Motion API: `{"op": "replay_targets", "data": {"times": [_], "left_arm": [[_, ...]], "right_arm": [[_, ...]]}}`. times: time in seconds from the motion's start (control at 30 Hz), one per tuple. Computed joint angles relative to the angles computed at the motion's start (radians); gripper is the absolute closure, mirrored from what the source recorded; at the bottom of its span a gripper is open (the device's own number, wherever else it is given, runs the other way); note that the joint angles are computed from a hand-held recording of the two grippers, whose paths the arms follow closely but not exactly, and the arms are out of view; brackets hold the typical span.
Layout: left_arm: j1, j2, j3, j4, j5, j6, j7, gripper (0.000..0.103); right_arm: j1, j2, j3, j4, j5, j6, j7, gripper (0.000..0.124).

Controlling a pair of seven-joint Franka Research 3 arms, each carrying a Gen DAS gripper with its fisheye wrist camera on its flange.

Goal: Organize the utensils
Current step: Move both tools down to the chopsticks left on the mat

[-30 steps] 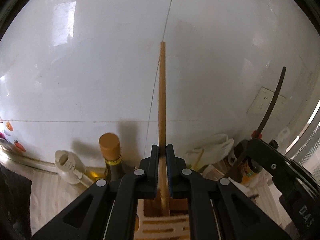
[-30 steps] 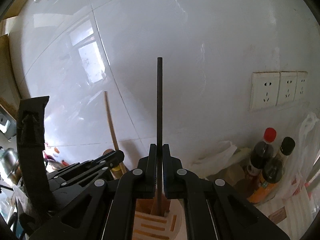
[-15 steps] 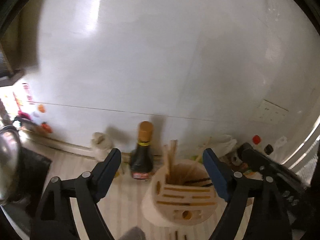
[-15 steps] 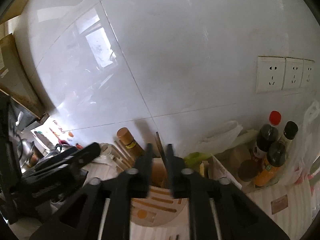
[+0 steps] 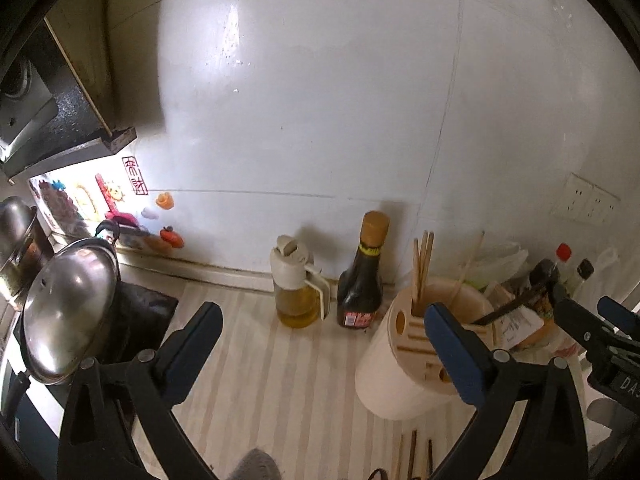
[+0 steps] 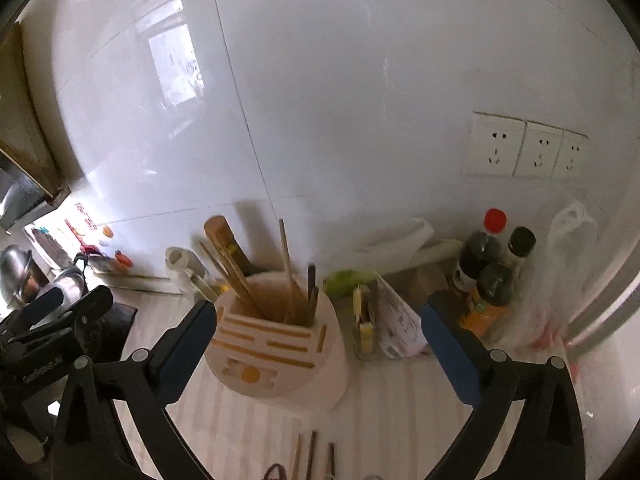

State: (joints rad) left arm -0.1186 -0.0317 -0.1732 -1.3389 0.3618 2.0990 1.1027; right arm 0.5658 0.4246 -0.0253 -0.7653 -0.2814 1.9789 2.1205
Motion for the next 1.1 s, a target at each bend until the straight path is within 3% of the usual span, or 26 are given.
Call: {"op": "replay_targets", "data": {"times": [0.17, 0.4, 0.53, 0.73, 0.9, 0.97, 1.1], "left_arm": [[-0.007, -0.047, -0.007, -0.067, -0.009, -0.036, 0.021, 0.000], [-0.014, -0.138, -0.011, -0.300, -0.055, -0.081, 0.026, 0.000], [-0.021, -0.148, -0.013, -0.407, -0.083, -0.122, 0.039, 0.000], [-0.033, -0.140, -0.016, -0.478, -0.111, -0.161, 0.052, 0.000], [-0.044, -0.136, -0.019, -0.497, -0.125, -0.172, 0.068, 0.001], [-0.052, -0.133, -0.022, -0.499, -0.137, -0.175, 0.084, 0.001], [-0.075, -0.094, -0.029, -0.472, -0.199, -0.195, 0.129, 0.001]], "right_arm": [[-0.025, -0.158, 0.033, -0.277, 0.031, 0.081, 0.052, 0.021], [-0.088, -0.302, 0.102, -0.649, 0.109, 0.032, 0.051, 0.023], [-0.124, -0.311, 0.123, -0.793, 0.227, -0.013, 0.011, 0.068], [-0.132, -0.309, 0.142, -0.899, 0.300, -0.027, -0.033, 0.075], [-0.108, -0.298, 0.152, -0.908, 0.254, -0.047, -0.050, 0.095], [-0.096, -0.299, 0.154, -0.901, 0.213, -0.062, -0.041, 0.114], [-0.110, -0.330, 0.144, -0.929, 0.236, -0.063, -0.034, 0.119]]}}
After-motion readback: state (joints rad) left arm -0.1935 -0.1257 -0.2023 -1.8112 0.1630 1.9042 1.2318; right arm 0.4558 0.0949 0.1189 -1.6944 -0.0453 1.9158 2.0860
